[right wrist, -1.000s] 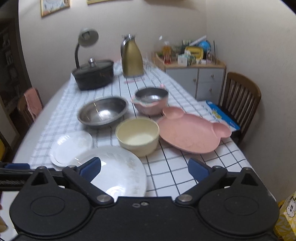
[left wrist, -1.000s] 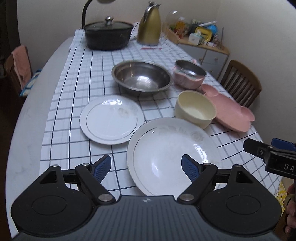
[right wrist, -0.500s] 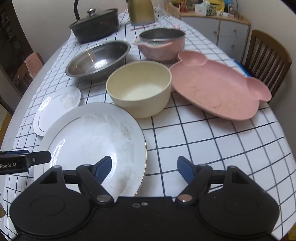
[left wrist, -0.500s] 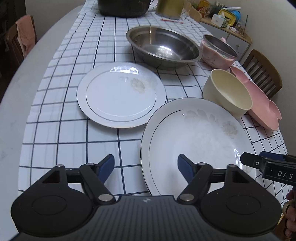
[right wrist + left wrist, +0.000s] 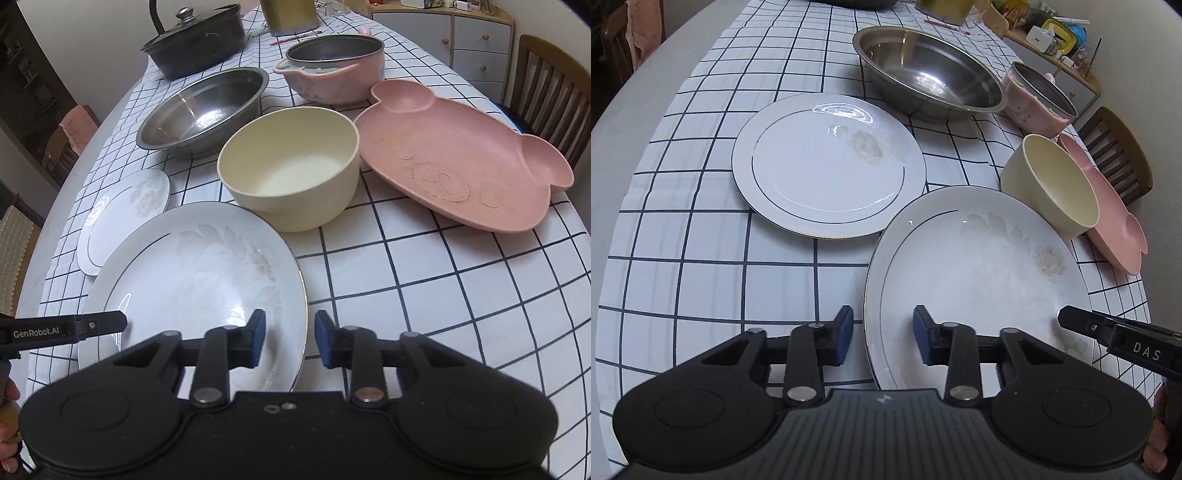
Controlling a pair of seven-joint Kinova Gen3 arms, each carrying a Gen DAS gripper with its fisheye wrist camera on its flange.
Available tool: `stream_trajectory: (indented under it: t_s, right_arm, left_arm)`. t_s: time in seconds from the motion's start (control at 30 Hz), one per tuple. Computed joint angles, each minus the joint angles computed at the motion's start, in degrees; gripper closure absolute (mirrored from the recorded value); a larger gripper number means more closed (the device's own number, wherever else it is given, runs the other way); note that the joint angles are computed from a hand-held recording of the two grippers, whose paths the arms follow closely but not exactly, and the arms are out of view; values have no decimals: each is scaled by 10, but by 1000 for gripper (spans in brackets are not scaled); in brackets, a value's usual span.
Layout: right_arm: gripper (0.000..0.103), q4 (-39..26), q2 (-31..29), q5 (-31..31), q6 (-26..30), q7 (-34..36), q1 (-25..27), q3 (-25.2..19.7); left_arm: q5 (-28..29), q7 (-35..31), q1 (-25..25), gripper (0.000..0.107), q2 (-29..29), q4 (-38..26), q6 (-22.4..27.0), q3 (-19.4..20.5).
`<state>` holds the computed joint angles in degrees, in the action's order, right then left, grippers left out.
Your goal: Organize plates and bowls
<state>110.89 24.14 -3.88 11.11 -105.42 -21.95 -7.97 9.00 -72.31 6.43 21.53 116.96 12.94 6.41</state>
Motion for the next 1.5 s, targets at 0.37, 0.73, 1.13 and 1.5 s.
stream_trajectory:
  t_s: [0.37, 0.73, 1.13, 1.5]
  right_arm:
    - [90, -2, 6, -14, -1, -2, 22, -17]
    - [90, 42, -20, -21, -27, 7, 36, -28]
    - [91, 100, -75, -68, -30, 60, 119, -122]
    - [92, 119, -73, -86, -50, 70, 65, -131]
  left_arm:
    - [18, -6, -18, 90, -6, 15, -20, 17]
    - [22, -10, -8, 90, -32, 40, -20, 29]
    - [42, -3, 3, 90, -115, 115, -27, 30]
    - [34, 9, 1, 90, -179, 208, -57, 0]
